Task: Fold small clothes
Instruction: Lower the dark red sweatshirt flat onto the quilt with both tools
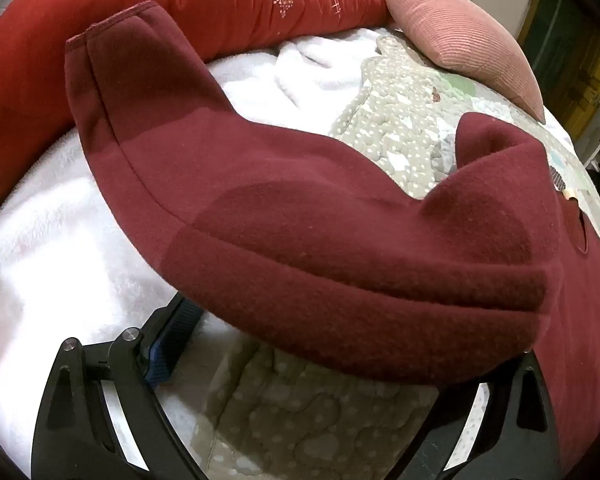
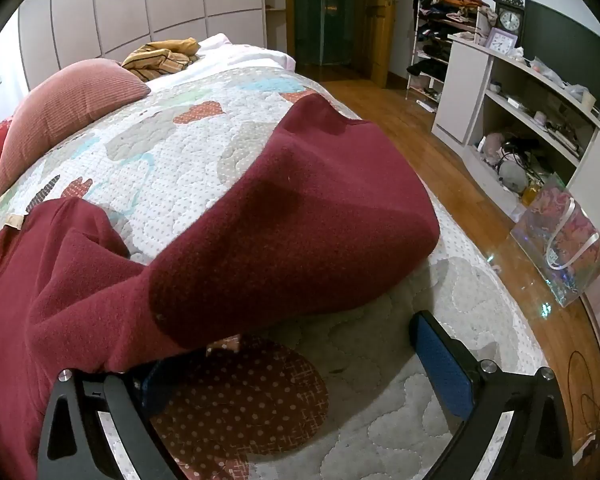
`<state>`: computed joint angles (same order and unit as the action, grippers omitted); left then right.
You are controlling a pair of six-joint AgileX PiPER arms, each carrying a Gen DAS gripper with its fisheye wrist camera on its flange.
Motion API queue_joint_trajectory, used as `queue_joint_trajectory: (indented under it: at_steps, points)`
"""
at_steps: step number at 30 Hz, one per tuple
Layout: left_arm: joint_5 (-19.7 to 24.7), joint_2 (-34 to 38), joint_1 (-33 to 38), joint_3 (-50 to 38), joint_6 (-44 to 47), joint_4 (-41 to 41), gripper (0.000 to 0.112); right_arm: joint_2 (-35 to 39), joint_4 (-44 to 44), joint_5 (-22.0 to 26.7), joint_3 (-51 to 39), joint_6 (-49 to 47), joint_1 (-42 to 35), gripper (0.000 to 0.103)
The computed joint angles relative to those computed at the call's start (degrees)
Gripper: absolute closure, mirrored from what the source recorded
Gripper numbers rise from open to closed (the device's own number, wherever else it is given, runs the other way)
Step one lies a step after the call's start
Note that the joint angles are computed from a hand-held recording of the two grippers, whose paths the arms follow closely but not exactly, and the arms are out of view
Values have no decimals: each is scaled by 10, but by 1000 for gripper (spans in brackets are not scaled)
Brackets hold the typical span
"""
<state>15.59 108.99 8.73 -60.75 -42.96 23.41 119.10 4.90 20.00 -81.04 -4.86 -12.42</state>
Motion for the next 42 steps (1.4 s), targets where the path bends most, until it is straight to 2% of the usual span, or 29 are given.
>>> queue_joint_trajectory:
  at_steps: [6,7,8,10,12,16,21,23,27,30,32,34,37,42]
  points:
    - [11,4,-3,-11,1,-2,18,0,-1,-1,0,1,0,0]
    - [19,5,-3,-17,14,-16,18,0,-2,0,0,2,0,0]
    - [3,1,4,-2,47,-46,18,0,-1,-1,0,1,0,0]
    - [22,1,11,-11,109,-104,18,0,-1,-1,0,1,0,0]
    - [26,-12,11,-1,112,-108,18,0,-2,-1,0,2,0,0]
    - [38,-66,-17,39,-4,-21,19,0,-1,0,0,1,0,0]
    - [63,-161,-87,114,-246,215,19,1,-5,1,-2,5,1,0]
    - [71,-182,-108,126,-285,251,19,1,-3,1,-3,5,1,0]
    - [101,-195,-153,123,-288,254,19,3,-11,5,-8,12,3,0]
    - [134,-196,-191,117,-298,273,19,-9,38,10,5,-51,-4,0]
    - [153,-193,-214,114,-323,304,18,-43,63,9,45,-109,-8,0]
    - [160,-192,-232,113,-339,322,18,-80,51,2,92,-118,-6,0]
    - [154,-186,-236,101,-325,307,19,-146,77,9,172,-174,7,0]
    - [169,-175,-264,86,-342,317,19,-235,151,-14,258,-255,36,0]
